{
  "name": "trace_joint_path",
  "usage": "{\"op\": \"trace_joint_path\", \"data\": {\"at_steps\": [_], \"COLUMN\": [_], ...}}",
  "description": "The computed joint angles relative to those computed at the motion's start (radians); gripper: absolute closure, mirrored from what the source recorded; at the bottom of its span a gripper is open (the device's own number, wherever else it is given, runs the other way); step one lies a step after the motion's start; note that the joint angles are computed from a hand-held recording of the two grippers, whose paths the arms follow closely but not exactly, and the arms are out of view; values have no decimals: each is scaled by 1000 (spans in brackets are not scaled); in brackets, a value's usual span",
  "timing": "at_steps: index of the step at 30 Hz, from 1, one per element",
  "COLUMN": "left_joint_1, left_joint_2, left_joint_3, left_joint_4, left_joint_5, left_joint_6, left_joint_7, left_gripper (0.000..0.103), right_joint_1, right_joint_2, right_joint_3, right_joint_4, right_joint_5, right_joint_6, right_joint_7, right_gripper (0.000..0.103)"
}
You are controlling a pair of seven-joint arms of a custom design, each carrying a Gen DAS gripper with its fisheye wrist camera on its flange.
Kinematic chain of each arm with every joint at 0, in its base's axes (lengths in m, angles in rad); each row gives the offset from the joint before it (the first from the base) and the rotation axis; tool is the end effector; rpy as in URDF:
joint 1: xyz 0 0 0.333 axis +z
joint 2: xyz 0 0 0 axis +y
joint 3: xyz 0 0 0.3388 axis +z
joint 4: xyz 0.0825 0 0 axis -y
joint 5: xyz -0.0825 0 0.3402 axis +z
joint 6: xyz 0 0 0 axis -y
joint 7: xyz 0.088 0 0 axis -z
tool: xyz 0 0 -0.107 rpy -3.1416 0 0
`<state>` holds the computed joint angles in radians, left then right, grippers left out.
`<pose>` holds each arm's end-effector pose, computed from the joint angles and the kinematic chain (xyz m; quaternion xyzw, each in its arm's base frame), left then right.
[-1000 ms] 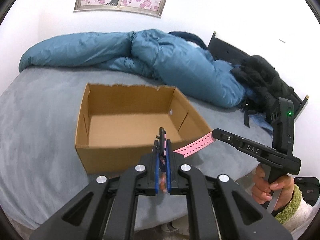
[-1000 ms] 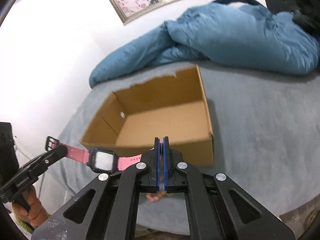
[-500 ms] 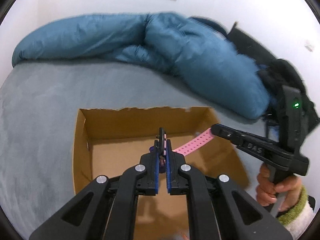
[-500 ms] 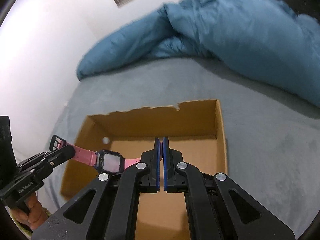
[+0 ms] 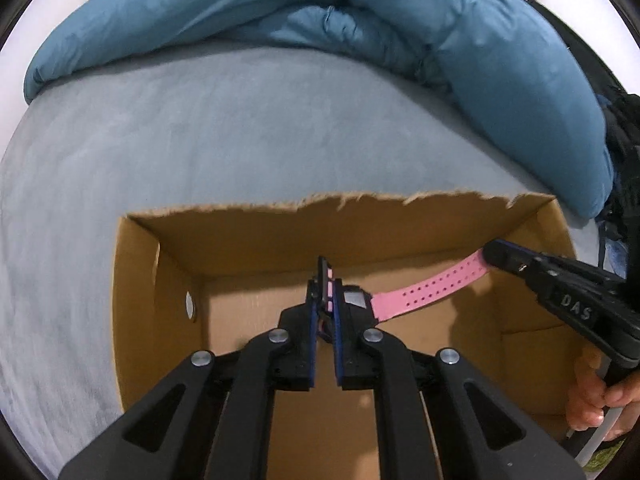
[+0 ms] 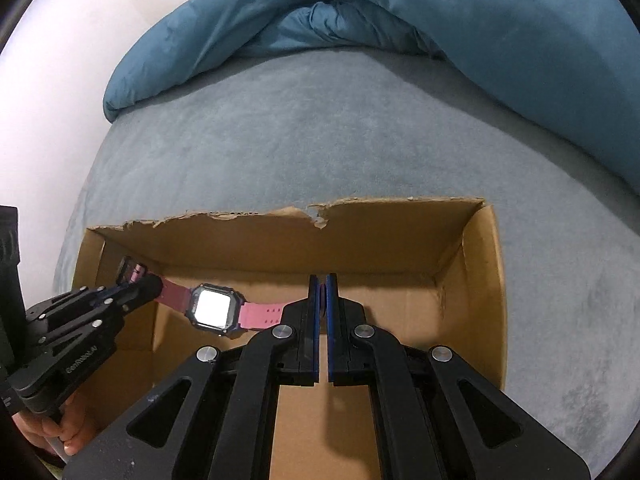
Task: Organize jewelry
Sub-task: 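Carry the watch over the box and open the left tool to drop it, then withdraw both tools from the box toward the remaining jewelry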
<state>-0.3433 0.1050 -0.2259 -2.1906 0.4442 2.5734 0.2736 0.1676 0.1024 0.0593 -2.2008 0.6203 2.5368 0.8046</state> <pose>0.4521 -0.2946 0.4191 -0.8154 0.5464 -0.1561 0.1103 0.5217 0.1129 0.4102 -0.8406 0.4893 0.0048 0.2323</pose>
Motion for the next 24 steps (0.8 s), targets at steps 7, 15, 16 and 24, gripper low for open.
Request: {"op": "trace_joint_path", "data": {"at_steps": [7, 15, 16, 24], "left_joint_1": [-15, -25, -27, -42], "left_joint_2": [-46, -129, -143, -288], "left_joint_3": [-11, -62, -70, -159], "left_joint_4": [5, 14, 11, -34], "left_joint_5": [66, 158, 170, 243], "left_joint_6": [-74, -179, -191, -279], "left_joint_7": [-74, -146, -160, -297], "left_gripper": [55, 51, 51, 49], "right_joint_1": [3, 13, 16, 56], "right_joint_2": [-8, -109, -127, -339], "right_joint_3": [-2, -16, -21, -114], "right_joint_4": [-1, -104, -118, -259], "right_joint_5": [-11, 76, 103, 337], "right_joint_6": [18, 125, 131, 117], "right_joint_7": [31, -26, -42, -258], "right_gripper": [98, 80, 79, 69]}}
